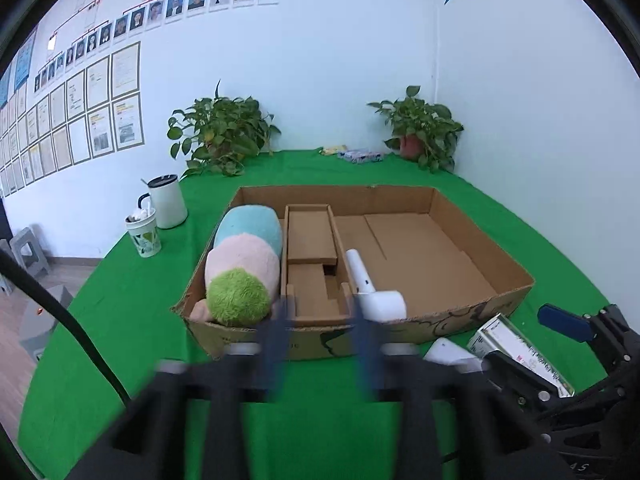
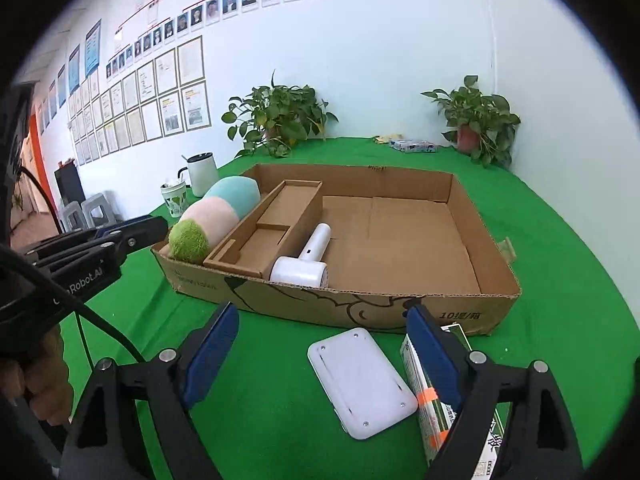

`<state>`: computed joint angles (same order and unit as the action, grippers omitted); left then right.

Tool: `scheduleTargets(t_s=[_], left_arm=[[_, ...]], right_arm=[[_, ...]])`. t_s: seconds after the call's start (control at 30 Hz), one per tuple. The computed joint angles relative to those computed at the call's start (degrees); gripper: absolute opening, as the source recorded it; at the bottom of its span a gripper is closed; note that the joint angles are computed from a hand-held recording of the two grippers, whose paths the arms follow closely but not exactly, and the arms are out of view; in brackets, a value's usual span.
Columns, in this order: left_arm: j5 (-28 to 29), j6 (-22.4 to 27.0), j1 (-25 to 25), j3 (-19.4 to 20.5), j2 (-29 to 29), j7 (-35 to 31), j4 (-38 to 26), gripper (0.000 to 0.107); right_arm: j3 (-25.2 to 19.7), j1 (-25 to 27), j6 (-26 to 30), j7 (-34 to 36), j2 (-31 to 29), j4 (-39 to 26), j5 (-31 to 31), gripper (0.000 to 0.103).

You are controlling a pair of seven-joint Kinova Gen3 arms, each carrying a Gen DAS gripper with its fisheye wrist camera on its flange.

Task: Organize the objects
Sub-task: 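Move the right tool to the white rectangular device and grasp it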

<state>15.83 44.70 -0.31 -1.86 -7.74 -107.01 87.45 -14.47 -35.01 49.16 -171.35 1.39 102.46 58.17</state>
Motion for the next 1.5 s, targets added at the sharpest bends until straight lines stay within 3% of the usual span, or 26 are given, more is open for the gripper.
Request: scheduleTargets(t_s=[0.03, 0.13, 0.23, 0.3, 0.43, 0.6, 0.7, 0.83, 0.97, 1.03, 1.17, 1.27, 1.4, 1.5], left_arm=[[-0.07, 0.0, 0.5, -0.68, -0.14, 0.96, 0.11, 0.1], [3.77, -3.39, 3.17, -4.28, -1.46, -1.26, 3.01, 0.099], [3.34, -3.06, -0.06, -1.46, -1.6, -1.56, 3.38, 0.099], [3.79, -1.9, 0.29, -2.02, -1.51, -2.25, 3.43, 0.099], [8.49, 2.48, 0.35, -3.95, -0.3, -7.94, 3.39, 0.099], [17.23, 11.61, -2.28, -5.8, 3.56, -13.7, 1.76, 0.099], [18.03, 12.43, -4.5, -4.32, 4.0, -13.68, 1.58, 0.099], [17.06, 12.75, -5.58, -3.04, 3.96, -12.58, 1.58, 0.099], [16.08, 12.14, -5.61, -2.32, 3.26, -12.02, 2.3, 0.099], [15.83, 12.21, -5.49, -2.27, 3.24, -11.67, 2.49, 0.099], [15.72, 12.12, -5.45, -2.38, 3.17, -11.45, 2.73, 0.099], [17.29, 14.2, -5.98, -3.16, 4.01, -12.08, 1.73, 0.098], [20.62, 16.36, -7.59, -4.08, 4.63, -13.1, 1.13, 0.097], [23.13, 19.12, -8.87, -4.41, 5.83, -13.5, -0.18, 0.097]], right_arm=[[-0.01, 0.05, -0.48, 0.49, -0.18, 0.19, -0.28, 0.086], [-0.42, -0.13, -0.43, 1.03, -0.34, 0.65, -0.2, 0.086], [-0.75, -0.34, -1.25, 0.46, -0.91, 2.01, 0.27, 0.086], [-0.67, 0.22, -4.86, 1.35, -2.15, 3.86, -0.86, 0.086], [-2.22, 0.86, -10.22, 4.15, -3.91, 8.31, -3.0, 0.086], [-2.95, 3.13, -13.72, 1.6, -4.38, 11.66, -1.56, 0.086], [-2.26, 5.81, -15.84, 6.68, -4.32, 11.93, -3.56, 0.086], [-0.29, 7.55, -13.79, 16.0, -1.47, 8.95, -9.9, 0.086], [-4.61, 15.95, -12.34, 25.32, 2.1, 4.96, -18.03, 0.086], [-2.89, 15.02, -10.11, 29.98, 3.65, 2.97, -21.73, 0.086], [5.44, 6.42, -6.62, 35.68, 6.49, -0.56, -23.84, 0.086], [6.71, 4.59, -4.02, 35.41, 8.49, -2.24, -22.49, 0.082], [7.39, 4.2, -5.3, 35.62, 7.71, -1.03, -22.78, 0.067], [6.47, 3.14, -4.78, 35.22, 6.42, -0.09, -23.8, 0.066]])
